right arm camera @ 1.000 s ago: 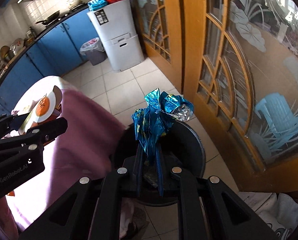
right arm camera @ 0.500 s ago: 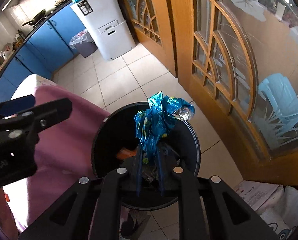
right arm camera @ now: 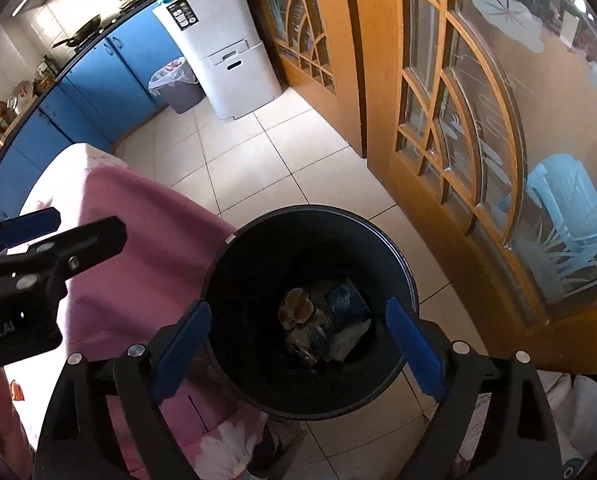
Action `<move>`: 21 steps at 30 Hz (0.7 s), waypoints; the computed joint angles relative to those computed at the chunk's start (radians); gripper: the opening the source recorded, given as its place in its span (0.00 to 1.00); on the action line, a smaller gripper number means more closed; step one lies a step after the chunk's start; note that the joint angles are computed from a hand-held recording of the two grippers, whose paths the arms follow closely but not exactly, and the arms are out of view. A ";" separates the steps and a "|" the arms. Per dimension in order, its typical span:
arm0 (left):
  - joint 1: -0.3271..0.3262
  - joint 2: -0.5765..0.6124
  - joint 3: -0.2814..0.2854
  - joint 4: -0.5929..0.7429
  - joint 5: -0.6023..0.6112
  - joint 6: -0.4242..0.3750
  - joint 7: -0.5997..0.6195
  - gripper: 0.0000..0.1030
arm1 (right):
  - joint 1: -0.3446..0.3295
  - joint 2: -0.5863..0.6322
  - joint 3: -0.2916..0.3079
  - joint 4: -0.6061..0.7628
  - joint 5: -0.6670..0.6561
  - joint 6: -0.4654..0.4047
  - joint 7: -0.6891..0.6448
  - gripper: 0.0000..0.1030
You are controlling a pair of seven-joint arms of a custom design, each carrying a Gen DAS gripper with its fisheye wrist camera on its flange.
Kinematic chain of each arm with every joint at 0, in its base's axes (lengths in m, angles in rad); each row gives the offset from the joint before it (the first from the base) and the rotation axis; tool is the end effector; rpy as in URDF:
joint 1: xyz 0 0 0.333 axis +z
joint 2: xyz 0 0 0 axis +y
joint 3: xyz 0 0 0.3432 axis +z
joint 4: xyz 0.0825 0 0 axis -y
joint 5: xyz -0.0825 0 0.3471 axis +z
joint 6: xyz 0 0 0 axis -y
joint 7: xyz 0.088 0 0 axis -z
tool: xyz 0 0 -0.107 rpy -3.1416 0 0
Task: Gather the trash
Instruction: 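Move both grippers back over the table toward the orange peel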
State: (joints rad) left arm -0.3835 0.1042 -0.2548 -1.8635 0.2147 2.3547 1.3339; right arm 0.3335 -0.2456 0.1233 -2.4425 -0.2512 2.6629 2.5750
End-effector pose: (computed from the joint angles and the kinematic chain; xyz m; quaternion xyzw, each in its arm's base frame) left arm 0.4802 -0.3448 0.5439 -0.4920 0.8454 -0.1559 0.1378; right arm 0.4017 0.2089 0.4915 -0.5564 0.7936 -0.1089 0.2210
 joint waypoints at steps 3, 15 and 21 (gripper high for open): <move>0.026 -0.073 0.011 -0.066 -0.021 0.013 0.019 0.91 | 0.016 -0.003 0.017 0.027 0.001 -0.009 0.006 0.85; 0.249 -0.476 0.069 -0.412 -0.117 -0.056 0.134 0.96 | 0.153 0.140 0.099 0.286 -0.035 -0.054 -0.045 0.85; 0.355 -0.617 0.121 -0.538 -0.173 -0.128 0.237 0.96 | 0.248 0.268 0.135 0.464 -0.099 -0.129 -0.072 0.85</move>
